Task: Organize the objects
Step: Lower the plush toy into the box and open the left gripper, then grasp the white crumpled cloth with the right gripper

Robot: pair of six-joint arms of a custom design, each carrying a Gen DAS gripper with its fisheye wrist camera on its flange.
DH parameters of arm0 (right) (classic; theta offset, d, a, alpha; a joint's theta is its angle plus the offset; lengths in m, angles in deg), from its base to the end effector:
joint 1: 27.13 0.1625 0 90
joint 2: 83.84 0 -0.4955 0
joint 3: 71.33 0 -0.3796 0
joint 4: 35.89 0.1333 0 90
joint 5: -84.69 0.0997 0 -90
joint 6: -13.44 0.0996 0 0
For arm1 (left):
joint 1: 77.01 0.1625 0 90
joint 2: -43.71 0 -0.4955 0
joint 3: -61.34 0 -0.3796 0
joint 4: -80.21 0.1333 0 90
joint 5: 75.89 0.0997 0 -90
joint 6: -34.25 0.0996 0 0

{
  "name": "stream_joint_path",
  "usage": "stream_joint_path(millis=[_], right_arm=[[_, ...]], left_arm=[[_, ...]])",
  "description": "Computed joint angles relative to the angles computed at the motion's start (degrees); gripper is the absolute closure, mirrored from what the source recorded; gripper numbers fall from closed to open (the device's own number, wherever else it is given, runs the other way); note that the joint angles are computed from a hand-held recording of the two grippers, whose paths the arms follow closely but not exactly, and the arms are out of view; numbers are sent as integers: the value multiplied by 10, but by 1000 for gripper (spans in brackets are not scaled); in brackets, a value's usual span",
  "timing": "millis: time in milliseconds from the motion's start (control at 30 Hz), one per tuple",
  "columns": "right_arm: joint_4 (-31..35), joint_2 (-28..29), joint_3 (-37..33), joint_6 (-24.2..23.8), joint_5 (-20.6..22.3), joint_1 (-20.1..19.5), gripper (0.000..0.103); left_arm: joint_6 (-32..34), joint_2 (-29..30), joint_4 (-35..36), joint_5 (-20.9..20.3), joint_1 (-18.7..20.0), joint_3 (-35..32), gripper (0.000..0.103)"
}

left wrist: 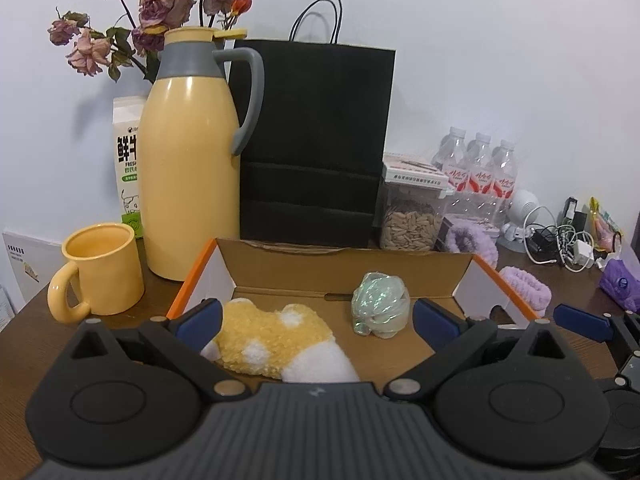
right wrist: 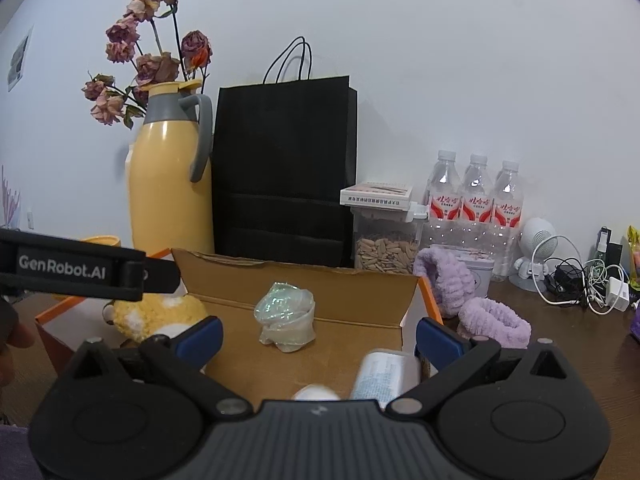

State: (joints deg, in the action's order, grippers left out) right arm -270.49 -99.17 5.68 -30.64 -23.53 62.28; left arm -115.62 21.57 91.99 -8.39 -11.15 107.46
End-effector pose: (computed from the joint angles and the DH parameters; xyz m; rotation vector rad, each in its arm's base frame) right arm 0.0943 -0.7651 0.0466 0.4561 -1.8736 1.4439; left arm -0.1798 -0.8204 0.0603 0.8933 2.2890 -1.2249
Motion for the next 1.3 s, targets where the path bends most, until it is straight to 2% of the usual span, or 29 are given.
stream_joint_path(millis=[400, 700, 867, 1300], right_arm=[[-65, -10, 54, -18, 13, 9, 0], [-114, -18, 104, -18, 12, 10, 0], [-131, -17, 124, -19, 12, 11, 0], [-162, -16, 175, -1, 2, 10, 0]], left_arm=[[10, -59, -79, 33, -5, 109, 0], [20, -81, -127, 35, -9, 165, 0], [29, -99, -162, 50, -4, 208, 0], [25, -133, -189, 43, 8, 278, 0]])
